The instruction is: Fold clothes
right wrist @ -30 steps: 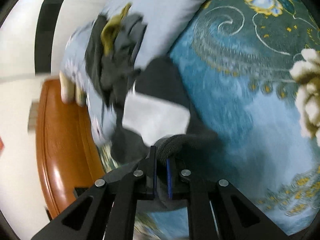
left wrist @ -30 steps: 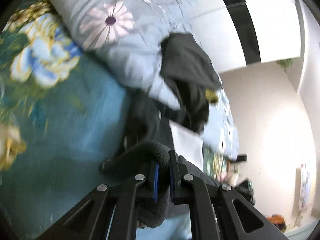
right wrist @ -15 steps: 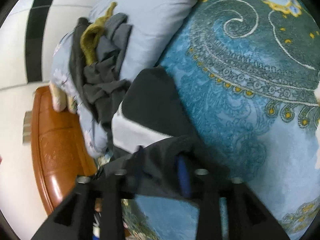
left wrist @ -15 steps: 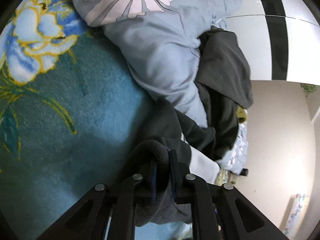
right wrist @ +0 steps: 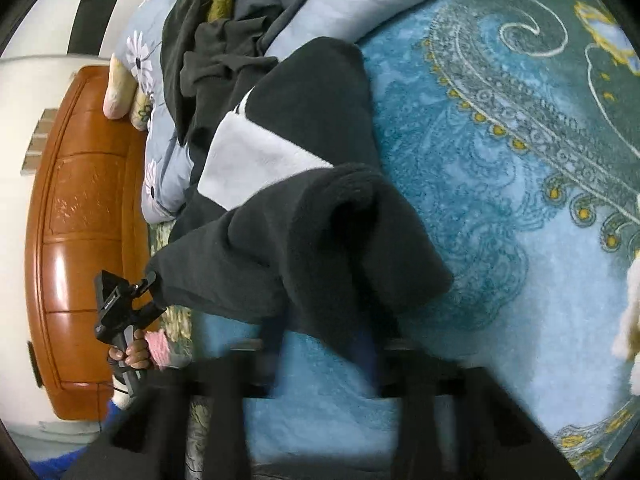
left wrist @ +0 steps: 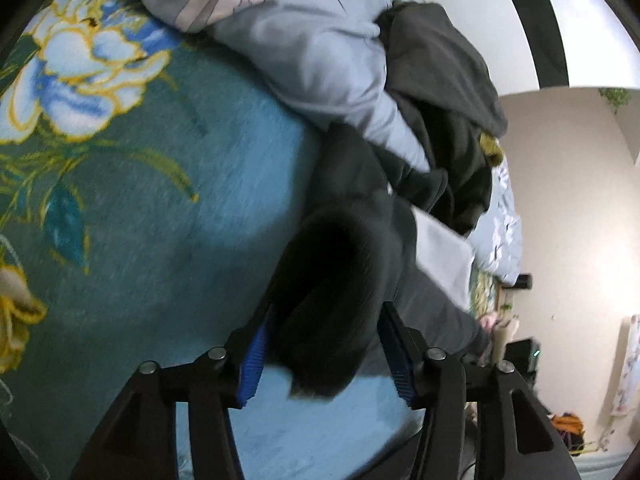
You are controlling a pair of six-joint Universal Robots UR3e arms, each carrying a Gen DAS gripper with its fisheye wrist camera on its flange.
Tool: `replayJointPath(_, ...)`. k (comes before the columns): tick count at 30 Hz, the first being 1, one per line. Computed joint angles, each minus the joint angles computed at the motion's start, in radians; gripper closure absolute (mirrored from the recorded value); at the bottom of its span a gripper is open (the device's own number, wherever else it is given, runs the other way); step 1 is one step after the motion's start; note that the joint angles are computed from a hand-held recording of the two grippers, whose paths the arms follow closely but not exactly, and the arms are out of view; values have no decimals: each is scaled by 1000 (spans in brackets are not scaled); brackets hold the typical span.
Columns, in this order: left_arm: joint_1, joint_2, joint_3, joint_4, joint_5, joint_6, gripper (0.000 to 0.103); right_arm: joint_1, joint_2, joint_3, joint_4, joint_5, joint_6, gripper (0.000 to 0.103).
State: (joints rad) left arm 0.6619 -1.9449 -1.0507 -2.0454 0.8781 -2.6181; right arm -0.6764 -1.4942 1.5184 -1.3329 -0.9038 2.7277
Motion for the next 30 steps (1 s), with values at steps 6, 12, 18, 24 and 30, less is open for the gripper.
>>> replayJointPath(6, 52, 122, -24, -158, 12, 147, 82, -85, -44, -141, 305, 96, -182, 93)
replayJointPath(12, 234, 153, 216, -655, 1, 368, 84, -270, -100, -312, 852, 152, -486, 94)
replayJointPath(18, 166, -15, 338, -614, -132, 173, 84, -317, 0, -372, 927, 275, -447, 94)
replayJointPath(24, -11, -249, 358, -212, -326, -296, 83, -161, 163, -236, 284, 458, 139, 94)
replayJointPath(30, -93, -354, 283, 289, -376, -759, 86, -105, 224, -22, -377, 439, 696, 91)
